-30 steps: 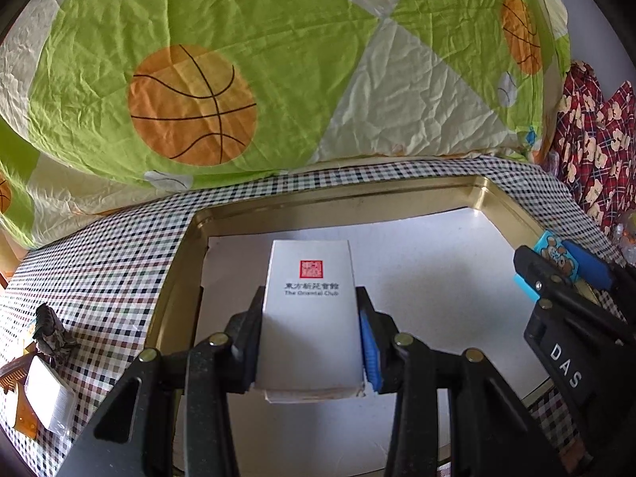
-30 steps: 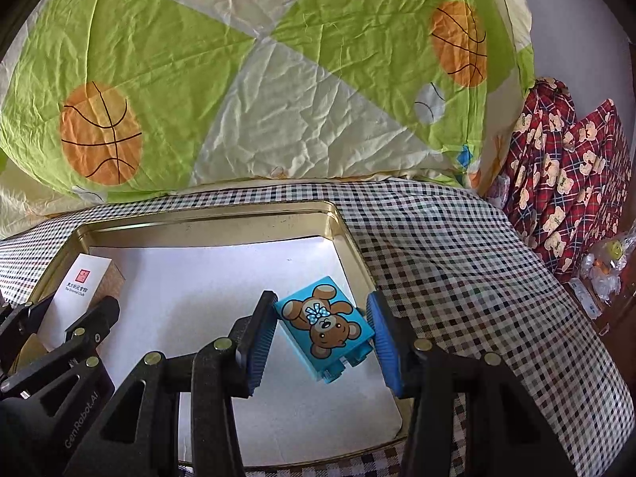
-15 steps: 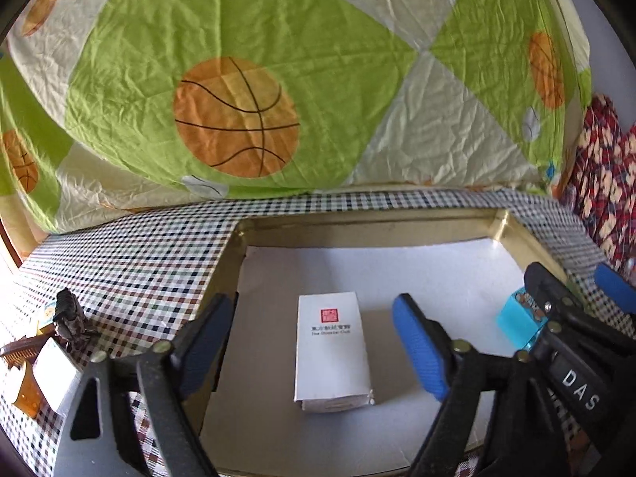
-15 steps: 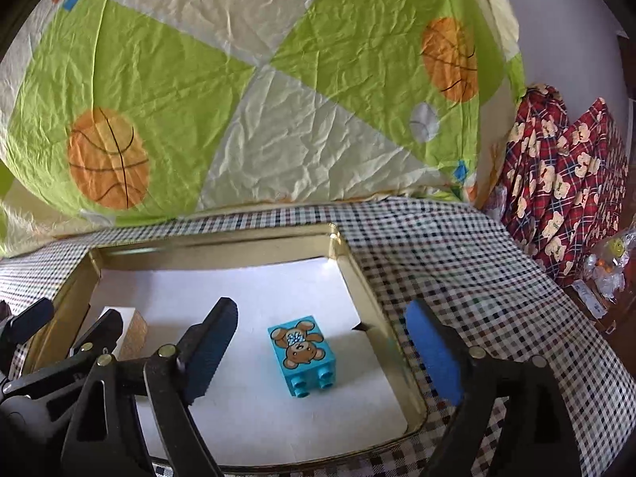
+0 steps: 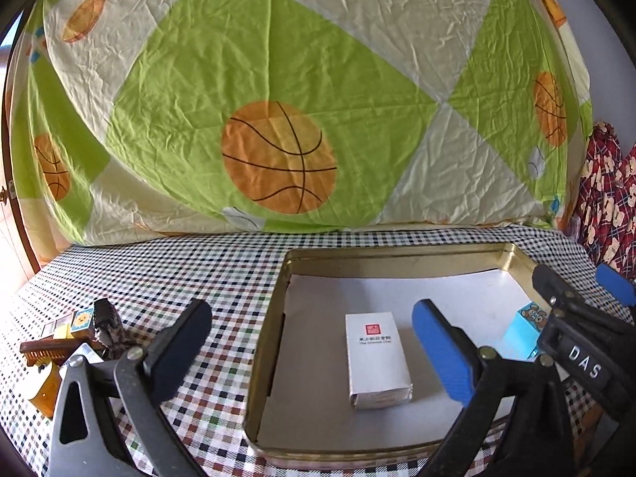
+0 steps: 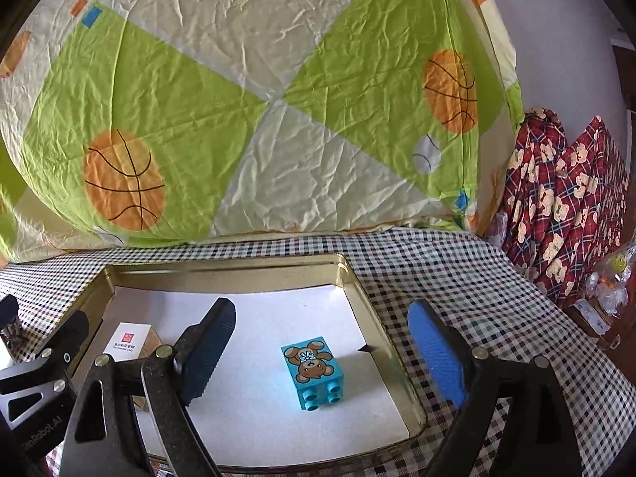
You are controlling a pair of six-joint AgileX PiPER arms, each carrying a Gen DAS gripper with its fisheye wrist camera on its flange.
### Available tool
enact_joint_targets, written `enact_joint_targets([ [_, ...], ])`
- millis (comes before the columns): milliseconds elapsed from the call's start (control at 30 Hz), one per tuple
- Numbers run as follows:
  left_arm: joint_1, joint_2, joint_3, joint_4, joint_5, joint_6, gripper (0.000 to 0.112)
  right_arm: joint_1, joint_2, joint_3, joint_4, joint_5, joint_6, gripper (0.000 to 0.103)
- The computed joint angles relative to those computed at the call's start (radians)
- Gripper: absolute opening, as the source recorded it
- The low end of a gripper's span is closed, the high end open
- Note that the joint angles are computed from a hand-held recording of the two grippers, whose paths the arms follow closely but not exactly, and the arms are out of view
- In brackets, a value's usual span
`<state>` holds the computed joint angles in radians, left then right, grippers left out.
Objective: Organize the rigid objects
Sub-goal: 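Withdraw both open tools from the tray back toward the object cluster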
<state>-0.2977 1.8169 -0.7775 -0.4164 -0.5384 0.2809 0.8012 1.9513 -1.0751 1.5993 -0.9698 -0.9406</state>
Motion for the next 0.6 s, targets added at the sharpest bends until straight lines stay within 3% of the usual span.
enact_joint_targets([
  [300,0.073,-0.042,0.072,0.090,-0.005,-0.096,0.102,0.051,0.014,0.004,-0.049,-0.093,0.034,0.090],
  [600,0.144,-0.089,0.157,0.211,-0.042,-0.157,0.102,0.101,0.019,0.000,-0.006,-0.161,0.057,0.091],
])
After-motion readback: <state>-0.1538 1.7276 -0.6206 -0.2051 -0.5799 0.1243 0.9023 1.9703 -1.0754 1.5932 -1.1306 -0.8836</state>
